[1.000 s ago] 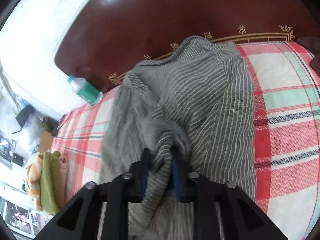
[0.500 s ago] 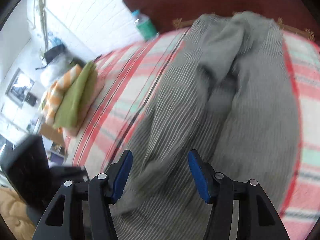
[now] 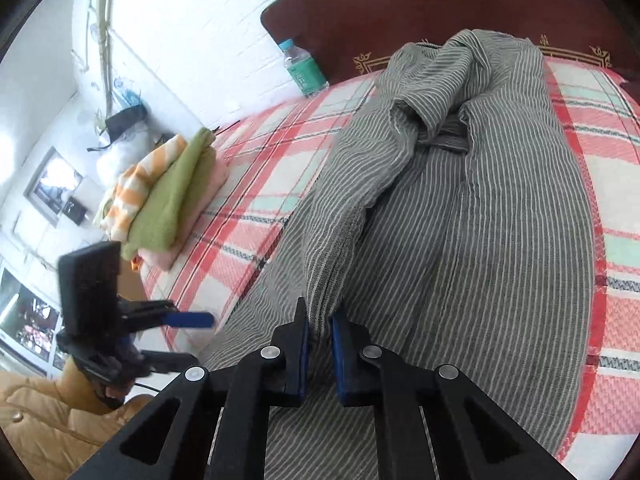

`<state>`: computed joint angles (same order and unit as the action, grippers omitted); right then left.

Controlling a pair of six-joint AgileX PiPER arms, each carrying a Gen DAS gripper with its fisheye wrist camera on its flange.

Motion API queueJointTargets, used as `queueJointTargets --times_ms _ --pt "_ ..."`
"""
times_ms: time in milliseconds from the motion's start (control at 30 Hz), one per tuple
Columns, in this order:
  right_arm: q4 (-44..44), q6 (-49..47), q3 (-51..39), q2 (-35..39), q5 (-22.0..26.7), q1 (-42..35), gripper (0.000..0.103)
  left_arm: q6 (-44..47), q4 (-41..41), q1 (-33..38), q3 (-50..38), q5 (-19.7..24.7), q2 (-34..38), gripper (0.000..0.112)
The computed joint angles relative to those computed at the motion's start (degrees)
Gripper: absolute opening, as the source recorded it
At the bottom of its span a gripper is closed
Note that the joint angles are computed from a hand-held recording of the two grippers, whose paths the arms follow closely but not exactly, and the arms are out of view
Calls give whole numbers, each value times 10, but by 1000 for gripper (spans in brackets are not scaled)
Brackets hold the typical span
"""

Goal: Fold clothes
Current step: 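Lift the shirt hem with both tools and fold it toward the collar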

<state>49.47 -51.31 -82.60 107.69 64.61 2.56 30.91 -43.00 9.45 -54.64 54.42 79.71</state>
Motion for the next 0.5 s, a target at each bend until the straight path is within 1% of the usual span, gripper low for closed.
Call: queueJointTargets --times_ms 33,100,133,167,233,300,333,367,433,500 --pt "-4 0 7 -6 0 -1 12 -1 -2 -8 5 -8 -5 70" --pt "-9 0 26 -21 2 -7 17 -2 -10 -16 6 1 -7 65" --pt "-12 0 36 -28 3 -10 28 -6 -7 -23 6 4 -8 55" --pt "-15 -1 45 -36 4 -13 33 -12 1 -32 7 3 -7 40" --pt "-13 -14 72 -59 9 -27 33 -20 13 -44 12 6 -6 30" --pt "-4 -48 114 -101 18 -63 36 -22 3 -42 17 22 -14 28" --pt "-6 -59 134 -122 17 -82 41 -13 -8 -36 18 34 -13 22" --pt "-9 -67 152 -142 18 -104 44 -7 -17 -30 18 45 -13 21" --pt "-11 -71 189 -176 10 -141 49 1 -26 -26 22 59 -12 21" --pt "-20 -73 222 -199 -5 -184 54 5 -29 -31 29 61 -12 21"
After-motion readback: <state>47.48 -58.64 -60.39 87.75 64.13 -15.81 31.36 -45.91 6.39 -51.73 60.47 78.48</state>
